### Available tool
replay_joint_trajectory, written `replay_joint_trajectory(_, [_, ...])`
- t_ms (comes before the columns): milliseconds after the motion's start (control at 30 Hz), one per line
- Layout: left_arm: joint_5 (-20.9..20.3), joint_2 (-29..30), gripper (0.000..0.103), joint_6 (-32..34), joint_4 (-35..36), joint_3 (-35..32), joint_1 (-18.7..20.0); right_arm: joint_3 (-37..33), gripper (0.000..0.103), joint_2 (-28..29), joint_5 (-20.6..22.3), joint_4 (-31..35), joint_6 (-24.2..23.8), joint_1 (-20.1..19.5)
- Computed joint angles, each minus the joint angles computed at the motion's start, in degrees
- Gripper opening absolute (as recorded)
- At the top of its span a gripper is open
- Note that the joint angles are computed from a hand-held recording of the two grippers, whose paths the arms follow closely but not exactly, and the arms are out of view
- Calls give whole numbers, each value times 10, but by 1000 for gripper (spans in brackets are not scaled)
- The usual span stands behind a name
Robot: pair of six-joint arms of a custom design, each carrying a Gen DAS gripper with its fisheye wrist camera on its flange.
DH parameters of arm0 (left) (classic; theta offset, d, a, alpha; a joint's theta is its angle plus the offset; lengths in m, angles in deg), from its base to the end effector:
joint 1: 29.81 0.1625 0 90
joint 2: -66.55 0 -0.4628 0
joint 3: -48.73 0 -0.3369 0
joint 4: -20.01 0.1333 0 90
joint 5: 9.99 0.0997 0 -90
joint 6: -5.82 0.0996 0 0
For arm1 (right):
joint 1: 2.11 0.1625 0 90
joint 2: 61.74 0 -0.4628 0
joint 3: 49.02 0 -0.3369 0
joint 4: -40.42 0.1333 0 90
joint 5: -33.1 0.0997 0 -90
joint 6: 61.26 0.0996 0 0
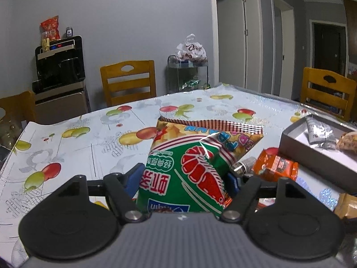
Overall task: Organize snacks
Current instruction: 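Grasp the green shrimp-cracker bag with left tool while right tool grasps gold packet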
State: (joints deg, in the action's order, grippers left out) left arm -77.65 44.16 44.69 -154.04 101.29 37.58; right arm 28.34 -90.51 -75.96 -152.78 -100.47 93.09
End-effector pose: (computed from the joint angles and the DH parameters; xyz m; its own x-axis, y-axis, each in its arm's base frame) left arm -0.1697 -0.8527 0.1957 -0.6145 0.3977 -0.6814 0.7864 0.3784 -0.4883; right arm 0.1695 -0.7507 0.1593 -0.7149 -0.2256 0.6619 -0.6510 0.5603 -0.5121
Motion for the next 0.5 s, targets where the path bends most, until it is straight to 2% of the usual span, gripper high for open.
replay_joint_trajectory(500, [-19,-31,67,-18,-68,57,-9,75,37,-42,80,-88,-22,-10])
